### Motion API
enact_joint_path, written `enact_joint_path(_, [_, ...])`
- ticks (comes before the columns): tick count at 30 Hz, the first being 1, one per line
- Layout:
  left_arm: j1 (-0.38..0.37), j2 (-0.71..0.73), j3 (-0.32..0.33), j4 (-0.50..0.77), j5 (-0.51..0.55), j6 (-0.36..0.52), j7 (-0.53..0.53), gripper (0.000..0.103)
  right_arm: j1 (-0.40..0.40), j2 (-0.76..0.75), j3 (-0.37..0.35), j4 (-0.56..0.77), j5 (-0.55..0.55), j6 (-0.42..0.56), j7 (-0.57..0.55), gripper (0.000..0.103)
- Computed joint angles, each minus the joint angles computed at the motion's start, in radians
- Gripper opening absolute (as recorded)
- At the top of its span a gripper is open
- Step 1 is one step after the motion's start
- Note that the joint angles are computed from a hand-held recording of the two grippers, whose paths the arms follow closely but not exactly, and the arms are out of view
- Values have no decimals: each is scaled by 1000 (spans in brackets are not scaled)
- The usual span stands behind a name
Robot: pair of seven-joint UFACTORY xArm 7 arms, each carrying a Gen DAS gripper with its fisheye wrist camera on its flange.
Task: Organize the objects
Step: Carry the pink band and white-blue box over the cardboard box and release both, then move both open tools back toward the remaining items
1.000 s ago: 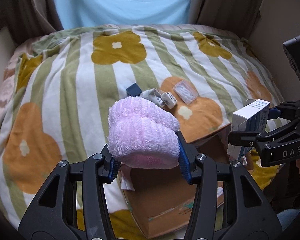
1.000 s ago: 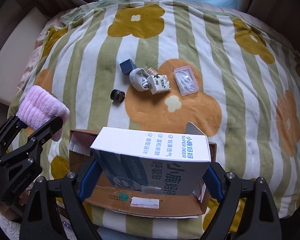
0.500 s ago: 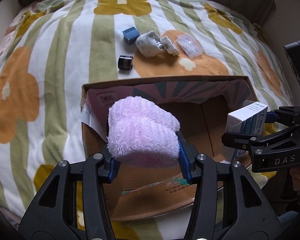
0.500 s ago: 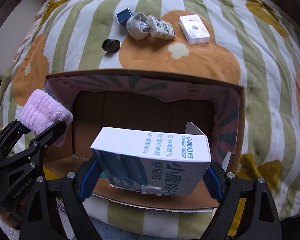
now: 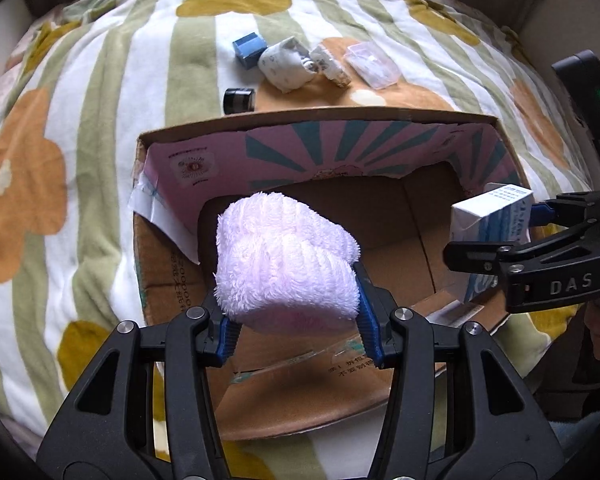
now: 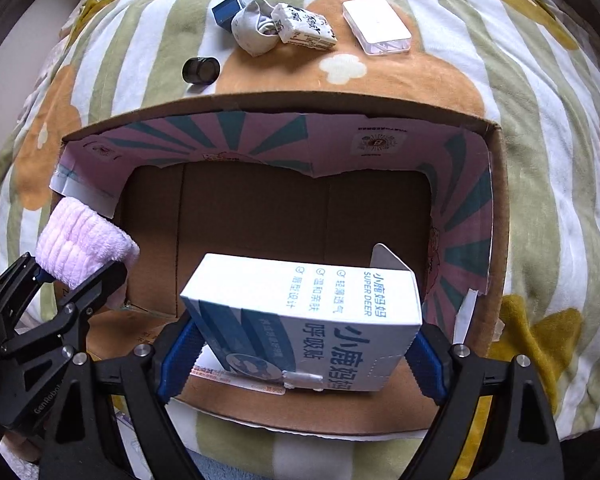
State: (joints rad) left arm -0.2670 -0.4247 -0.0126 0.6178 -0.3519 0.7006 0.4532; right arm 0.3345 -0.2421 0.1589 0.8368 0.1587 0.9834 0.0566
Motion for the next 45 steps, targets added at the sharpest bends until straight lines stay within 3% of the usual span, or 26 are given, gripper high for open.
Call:
enact_joint_path(2, [-19, -22, 19, -10, -39, -12, 37, 54, 0, 0, 2, 0, -3, -3, 7, 88])
enact_joint_path(5, [-25, -47, 22, -19, -58, -30, 49, 100, 0, 18, -8, 11, 29, 4, 5, 88])
enact_joint_path(6, [-30, -58, 31, -24, -73, -36, 59, 101, -3, 21, -12, 11, 41, 7, 6, 88])
enact_joint_path(10, [-20, -68, 34, -20, -73, -21, 44, 101, -14, 35, -15, 23, 42, 42, 23, 88])
enact_joint_path(26, [-5, -85, 32, -29, -55, 2, 36, 101, -18, -1, -10, 7, 34, 11, 35, 88])
enact_joint_path(45, [-19, 19, 30, 101, -91, -31, 62, 101, -35, -27, -44, 36, 81, -37, -34, 88])
